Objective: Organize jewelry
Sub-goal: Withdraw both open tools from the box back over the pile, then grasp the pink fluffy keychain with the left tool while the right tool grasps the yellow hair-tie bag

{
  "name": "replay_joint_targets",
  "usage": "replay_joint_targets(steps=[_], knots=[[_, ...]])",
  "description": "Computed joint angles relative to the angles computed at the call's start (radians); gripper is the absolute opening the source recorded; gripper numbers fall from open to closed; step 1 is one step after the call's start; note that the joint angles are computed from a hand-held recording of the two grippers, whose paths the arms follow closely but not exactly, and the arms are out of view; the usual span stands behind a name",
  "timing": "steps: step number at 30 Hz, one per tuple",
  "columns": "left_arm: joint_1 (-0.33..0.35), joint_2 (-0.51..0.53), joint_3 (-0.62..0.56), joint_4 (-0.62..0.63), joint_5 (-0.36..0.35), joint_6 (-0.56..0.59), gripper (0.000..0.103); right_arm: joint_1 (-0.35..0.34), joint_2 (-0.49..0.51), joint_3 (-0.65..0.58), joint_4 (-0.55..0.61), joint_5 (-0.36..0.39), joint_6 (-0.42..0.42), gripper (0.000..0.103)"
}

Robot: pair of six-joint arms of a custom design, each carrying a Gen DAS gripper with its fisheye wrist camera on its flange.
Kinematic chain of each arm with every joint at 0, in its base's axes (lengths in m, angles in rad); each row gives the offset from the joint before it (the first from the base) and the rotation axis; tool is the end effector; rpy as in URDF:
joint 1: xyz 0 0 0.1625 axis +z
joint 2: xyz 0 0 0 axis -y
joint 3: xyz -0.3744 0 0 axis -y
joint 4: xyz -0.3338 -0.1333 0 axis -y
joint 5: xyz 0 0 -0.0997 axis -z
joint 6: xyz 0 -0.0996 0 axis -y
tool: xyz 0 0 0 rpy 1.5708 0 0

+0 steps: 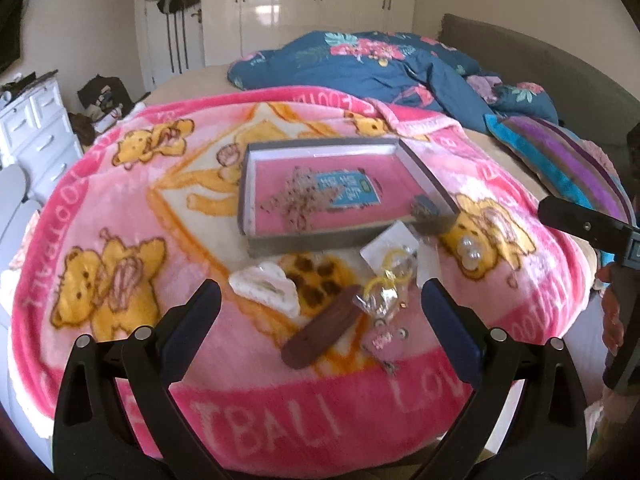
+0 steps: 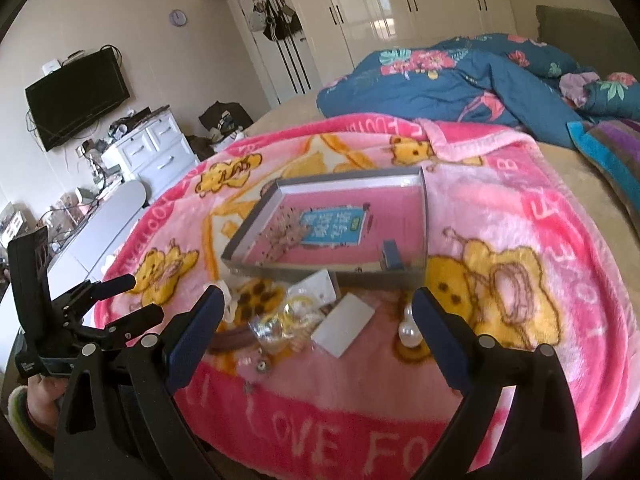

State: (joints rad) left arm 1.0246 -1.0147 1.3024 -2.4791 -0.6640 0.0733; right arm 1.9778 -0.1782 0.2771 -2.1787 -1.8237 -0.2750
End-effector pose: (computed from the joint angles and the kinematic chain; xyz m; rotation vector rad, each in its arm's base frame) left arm -0.1487 -0.6522 0.3938 0.3474 2.2269 -0.9484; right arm 0.4299 -0.7236 0.1603 0.8580 -2.6976 0.7581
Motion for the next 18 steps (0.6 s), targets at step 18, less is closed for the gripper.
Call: replay_joint_targets(steps=[18], knots=[[0.031, 0.010, 0.088, 0.094, -0.131, -0.019, 0.094, -0.042, -0.056, 0.145, 0.033, 0.065, 0.031, 0.092]])
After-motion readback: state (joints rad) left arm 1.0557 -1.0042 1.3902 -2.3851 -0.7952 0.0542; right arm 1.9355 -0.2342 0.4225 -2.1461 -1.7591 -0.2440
